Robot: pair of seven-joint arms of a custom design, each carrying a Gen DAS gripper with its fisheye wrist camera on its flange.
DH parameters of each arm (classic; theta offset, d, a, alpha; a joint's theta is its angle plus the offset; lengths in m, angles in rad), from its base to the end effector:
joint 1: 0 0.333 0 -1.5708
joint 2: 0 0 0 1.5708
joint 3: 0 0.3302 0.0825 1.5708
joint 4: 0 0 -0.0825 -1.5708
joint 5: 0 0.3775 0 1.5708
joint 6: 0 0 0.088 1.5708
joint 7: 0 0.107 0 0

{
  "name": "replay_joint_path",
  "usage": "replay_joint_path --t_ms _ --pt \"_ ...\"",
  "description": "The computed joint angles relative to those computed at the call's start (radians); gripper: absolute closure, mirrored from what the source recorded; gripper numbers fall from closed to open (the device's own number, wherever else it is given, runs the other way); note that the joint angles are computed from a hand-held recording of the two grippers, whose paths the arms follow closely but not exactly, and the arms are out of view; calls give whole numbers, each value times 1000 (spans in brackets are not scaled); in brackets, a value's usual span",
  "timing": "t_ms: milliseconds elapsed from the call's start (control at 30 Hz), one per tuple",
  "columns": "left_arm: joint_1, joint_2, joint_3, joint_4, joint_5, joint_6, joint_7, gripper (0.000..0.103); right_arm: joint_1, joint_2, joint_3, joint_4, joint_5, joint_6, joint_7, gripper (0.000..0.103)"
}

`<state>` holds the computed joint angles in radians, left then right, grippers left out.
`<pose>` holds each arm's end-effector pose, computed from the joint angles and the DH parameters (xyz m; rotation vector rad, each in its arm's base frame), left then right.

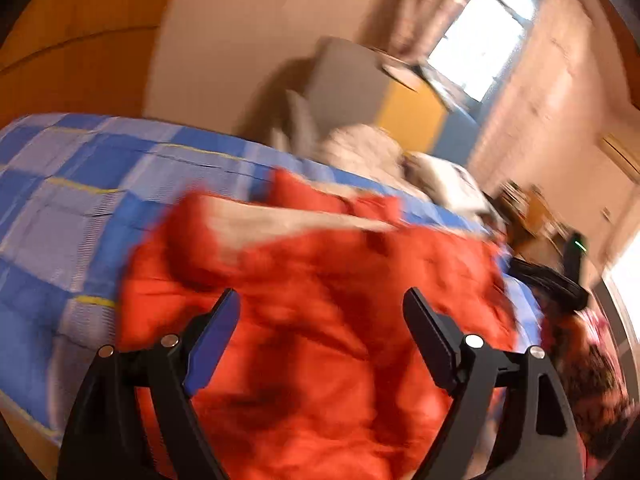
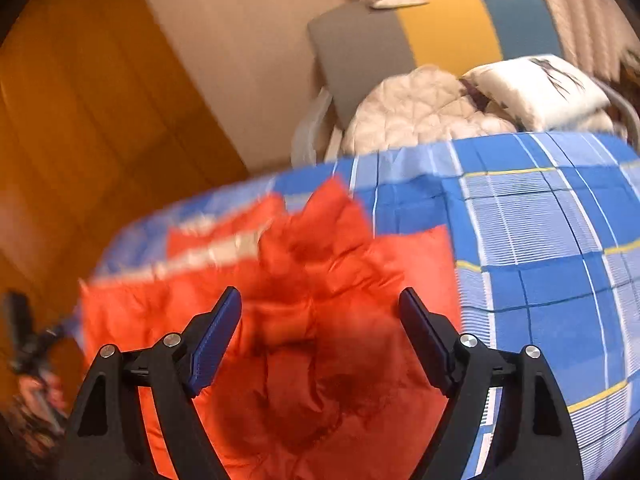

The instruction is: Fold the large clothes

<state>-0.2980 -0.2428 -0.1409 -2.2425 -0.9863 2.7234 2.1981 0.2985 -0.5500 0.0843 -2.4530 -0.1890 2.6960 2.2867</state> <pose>0.4712 -0.1931 0.5541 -1.6213 2.2024 -1.3687 0.3848 0.1687 0.5984 -1.5172 1.8372 -0.4653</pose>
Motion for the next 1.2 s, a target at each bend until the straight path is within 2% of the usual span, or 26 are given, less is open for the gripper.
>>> replay_joint_path --t_ms 33,67,100,133,167,233,267,300,333,367,433,467,633,733,833,1000,1100,1200 --pt "-9 -1 0 7 -12 -12 12 15 4 27 8 21 -12 -19 -18 29" --pt "-17 2 -2 14 -23 -17 23 13 -5 46 25 38 -34 -42 -22 30" --pt "-17 9 -11 23 -9 -22 15 13 -19 67 49 58 -64 -72 -15 31" --pt "-15 18 -24 32 23 -20 -5 13 -28 85 66 76 -87 -100 -4 37" --pt "-9 27 -41 37 71 -11 -34 13 -31 100 72 86 -102 -107 8 40" --pt "24 60 -93 53 273 6 -194 17 -35 115 74 82 -122 -93 42 55" --pt "30 82 -103 67 338 -5 -250 32 -33 124 70 83 -123 -88 52 60" --pt "23 96 -98 74 350 -19 -265 48 -31 132 68 87 -126 -89 60 71" --pt "26 119 -102 91 397 -43 -308 74 -30 132 67 84 -131 -86 70 79" --pt "27 130 -108 94 445 -36 -344 84 -29 129 64 78 -134 -75 77 83" --pt "16 122 -104 87 449 -28 -355 94 -15 113 46 71 -114 -54 81 97" --pt "16 112 -101 89 459 -37 -373 98 -15 104 41 71 -108 -43 87 99" --pt "28 72 -104 136 557 -14 -483 99 -27 82 23 103 -90 14 96 100" --pt "55 117 -125 197 710 -5 -575 99 -58 130 45 164 -123 -8 105 100" --pt "58 191 -122 255 789 -17 -645 99 -67 178 39 183 -124 3 128 100" --pt "42 296 -102 318 843 -26 -709 98 -85 244 41 200 -161 9 172 100" --pt "29 340 -92 333 886 -7 -736 96 -93 289 49 231 -203 -33 198 100" --pt "30 378 -94 350 840 5 -719 91 -96 333 61 269 -271 -103 231 100"
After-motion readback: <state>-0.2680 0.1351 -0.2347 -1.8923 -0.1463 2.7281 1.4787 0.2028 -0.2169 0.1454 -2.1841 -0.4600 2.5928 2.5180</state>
